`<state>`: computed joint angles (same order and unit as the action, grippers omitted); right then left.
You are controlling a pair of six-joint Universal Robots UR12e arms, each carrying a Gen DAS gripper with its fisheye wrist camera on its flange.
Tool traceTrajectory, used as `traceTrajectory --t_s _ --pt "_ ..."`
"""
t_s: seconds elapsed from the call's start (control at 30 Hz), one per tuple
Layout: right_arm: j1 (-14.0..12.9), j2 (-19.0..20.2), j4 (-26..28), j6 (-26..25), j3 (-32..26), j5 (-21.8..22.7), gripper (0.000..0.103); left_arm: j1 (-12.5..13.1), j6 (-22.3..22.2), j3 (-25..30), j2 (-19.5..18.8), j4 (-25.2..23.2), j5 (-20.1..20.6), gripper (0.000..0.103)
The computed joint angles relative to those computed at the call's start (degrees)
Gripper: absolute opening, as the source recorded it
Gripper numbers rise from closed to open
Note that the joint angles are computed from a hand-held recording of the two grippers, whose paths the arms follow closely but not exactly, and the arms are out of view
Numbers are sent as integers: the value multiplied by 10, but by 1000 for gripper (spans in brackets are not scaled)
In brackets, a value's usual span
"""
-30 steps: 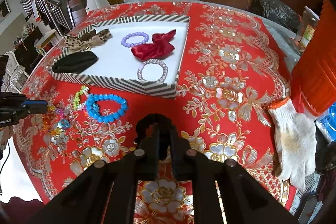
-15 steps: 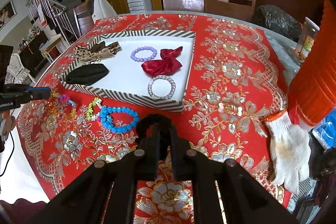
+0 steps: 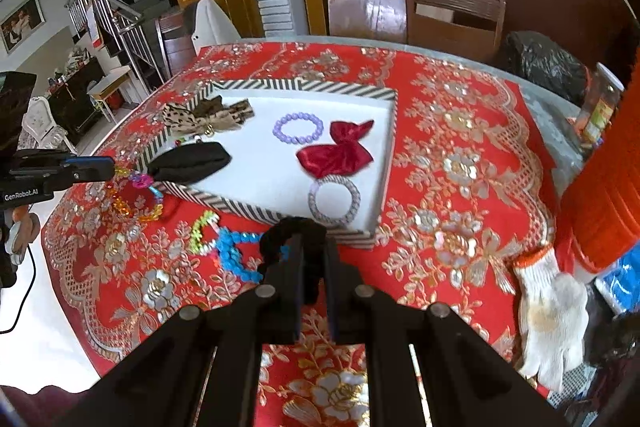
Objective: Organize jewelry
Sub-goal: 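Carry the amber bracelet and black scrunchie over the white tray with both tools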
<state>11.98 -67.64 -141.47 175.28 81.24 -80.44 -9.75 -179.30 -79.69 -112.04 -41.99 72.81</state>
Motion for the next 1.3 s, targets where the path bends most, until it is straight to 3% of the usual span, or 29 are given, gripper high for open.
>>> traceTrajectory --t_s 0.73,1.3 --pt "14 32 15 -4 -52 9 9 -1 9 53 -29 1 39 10" --pt "19 97 44 32 -146 7 9 0 -24 174 -109 -45 55 10"
